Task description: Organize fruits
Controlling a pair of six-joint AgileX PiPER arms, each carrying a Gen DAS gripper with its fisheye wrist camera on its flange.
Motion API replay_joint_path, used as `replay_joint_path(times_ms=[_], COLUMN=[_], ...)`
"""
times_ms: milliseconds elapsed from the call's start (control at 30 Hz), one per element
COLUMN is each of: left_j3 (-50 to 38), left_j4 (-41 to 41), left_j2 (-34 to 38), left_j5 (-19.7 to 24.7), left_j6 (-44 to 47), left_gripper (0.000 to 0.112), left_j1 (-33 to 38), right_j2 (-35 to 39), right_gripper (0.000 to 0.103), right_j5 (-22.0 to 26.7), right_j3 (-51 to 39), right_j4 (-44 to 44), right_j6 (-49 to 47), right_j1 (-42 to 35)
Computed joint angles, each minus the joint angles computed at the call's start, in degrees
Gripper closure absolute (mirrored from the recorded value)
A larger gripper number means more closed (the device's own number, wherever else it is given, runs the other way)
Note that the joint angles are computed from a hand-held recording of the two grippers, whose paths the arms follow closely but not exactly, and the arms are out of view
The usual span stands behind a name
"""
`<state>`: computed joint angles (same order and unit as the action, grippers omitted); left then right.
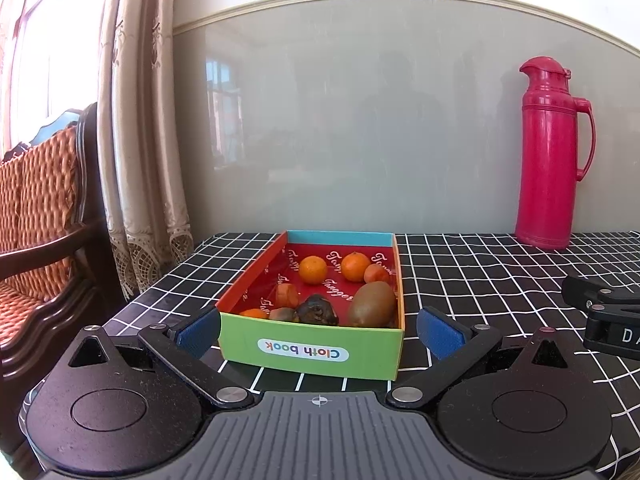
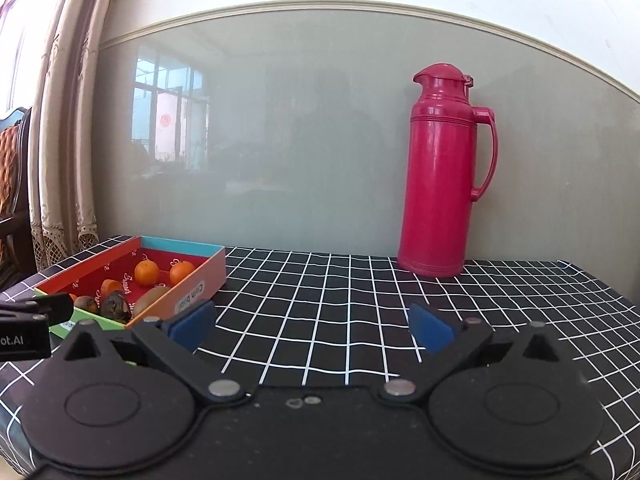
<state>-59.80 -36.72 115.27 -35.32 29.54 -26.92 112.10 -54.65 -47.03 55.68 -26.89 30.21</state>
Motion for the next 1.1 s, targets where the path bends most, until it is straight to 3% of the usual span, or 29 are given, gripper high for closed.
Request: replay_joint_path(times_ms=[1100], left_j3=[-0.21], left_j4=[-0.80], left_j2=[0.10], left_j5=[-0.31], left_j6=[0.14], left_gripper=[0.009], left_j1=[-0.11], right_j2=[0.36], right_gripper=[0.000], right_j5=[0.36], right_j3=[-0.75], right_j4=[1.04], right_j6=[-0.09], right_j1=[0.03])
